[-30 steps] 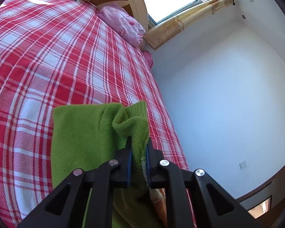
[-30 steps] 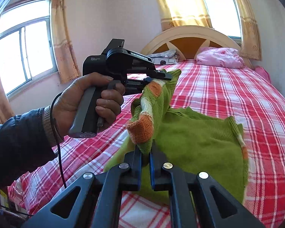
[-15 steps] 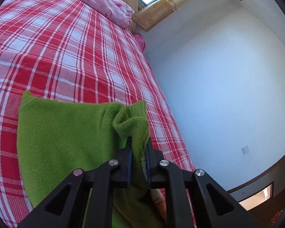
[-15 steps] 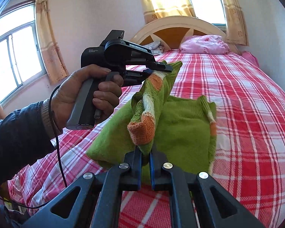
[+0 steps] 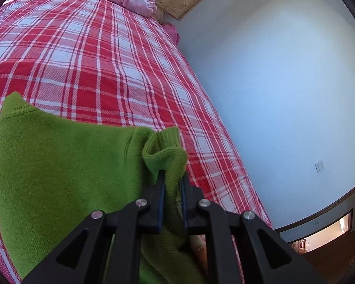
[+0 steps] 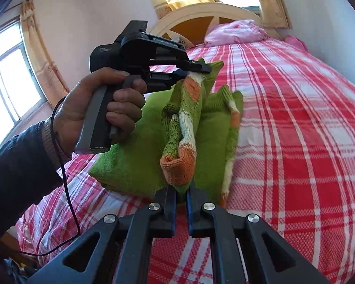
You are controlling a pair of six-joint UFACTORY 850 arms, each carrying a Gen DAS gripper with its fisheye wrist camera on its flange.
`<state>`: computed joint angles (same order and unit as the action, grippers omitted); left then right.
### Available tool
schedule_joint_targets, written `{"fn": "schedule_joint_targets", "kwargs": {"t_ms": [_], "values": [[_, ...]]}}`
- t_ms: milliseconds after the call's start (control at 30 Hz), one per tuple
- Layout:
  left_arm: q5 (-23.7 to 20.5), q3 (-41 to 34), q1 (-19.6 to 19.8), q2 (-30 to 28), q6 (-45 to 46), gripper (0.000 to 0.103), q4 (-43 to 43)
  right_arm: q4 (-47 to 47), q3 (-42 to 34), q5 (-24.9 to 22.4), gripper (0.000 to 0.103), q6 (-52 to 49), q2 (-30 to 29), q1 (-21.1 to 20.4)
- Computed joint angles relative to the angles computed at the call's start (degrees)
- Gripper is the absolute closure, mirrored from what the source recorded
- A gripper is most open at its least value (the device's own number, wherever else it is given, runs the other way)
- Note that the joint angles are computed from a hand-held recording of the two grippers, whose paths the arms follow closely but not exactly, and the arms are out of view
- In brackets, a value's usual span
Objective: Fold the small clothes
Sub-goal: 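Lift the sweater edge with both grippers and fold it over onto the other half, then lay the folded edge down and open both grippers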
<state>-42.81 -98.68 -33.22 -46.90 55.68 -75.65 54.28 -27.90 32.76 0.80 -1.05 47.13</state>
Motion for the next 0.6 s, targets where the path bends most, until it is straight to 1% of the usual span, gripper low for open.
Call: {"fn": "schedule_joint_targets", "kwargs": {"t_ms": [67,133,233,300,367,433,467,500,533,567,600], "values": [[1.3,-0.9,-0.7,-0.8,-1.3,0.091,2.0,-3.4,0.6,-0.5,0.097,4.1,-0.2,-1.0],[2.5,-1.2,-1.2,-1.2,-2.1,0.091,3.2,-3.4,0.8,-0.4,0.097,4.2,-0.3,-1.2],[3.8,-1.4,-1.9,-1.5,-1.8,0.091,3.6,-5.4,1.3,-0.8,0.097,7.2,-0.2,-1.6],[4.7,-1.2,-2.4,-1.4,-0.7,0.090,3.9,-5.6,1.4,-0.7,0.097,7.7,-0.4,-1.6],[6.6,0.0,-3.0,-0.3,0.7,0.086,4.2,-5.8,1.7,-0.6,0.097,8.1,-0.4,-1.6],[6.9,1.9,-3.1,1.4,3.8,0.085,3.0,-6.4,1.9,-0.5,0.097,8.8,-0.2,-1.6],[8.3,3.7,-3.2,2.8,6.5,0.082,1.7,-6.8,2.1,-0.5,0.097,9.1,-0.2,-1.7],[9.6,5.3,-3.2,4.2,9.1,0.076,0.5,-7.8,2.3,-0.4,0.097,10.1,-0.2,-1.8],[11.0,7.5,-3.1,5.9,12.8,0.066,-1.6,-9.0,2.6,-0.5,0.097,11.3,-0.2,-2.0],[12.9,10.4,-2.8,8.2,17.8,0.059,-4.8,-9.7,2.7,-0.3,0.097,12.1,-0.2,-2.1],[14.7,12.3,-2.7,9.5,21.8,0.042,-7.8,-10.4,2.9,-0.2,0.097,12.9,-0.2,-2.2]]}}
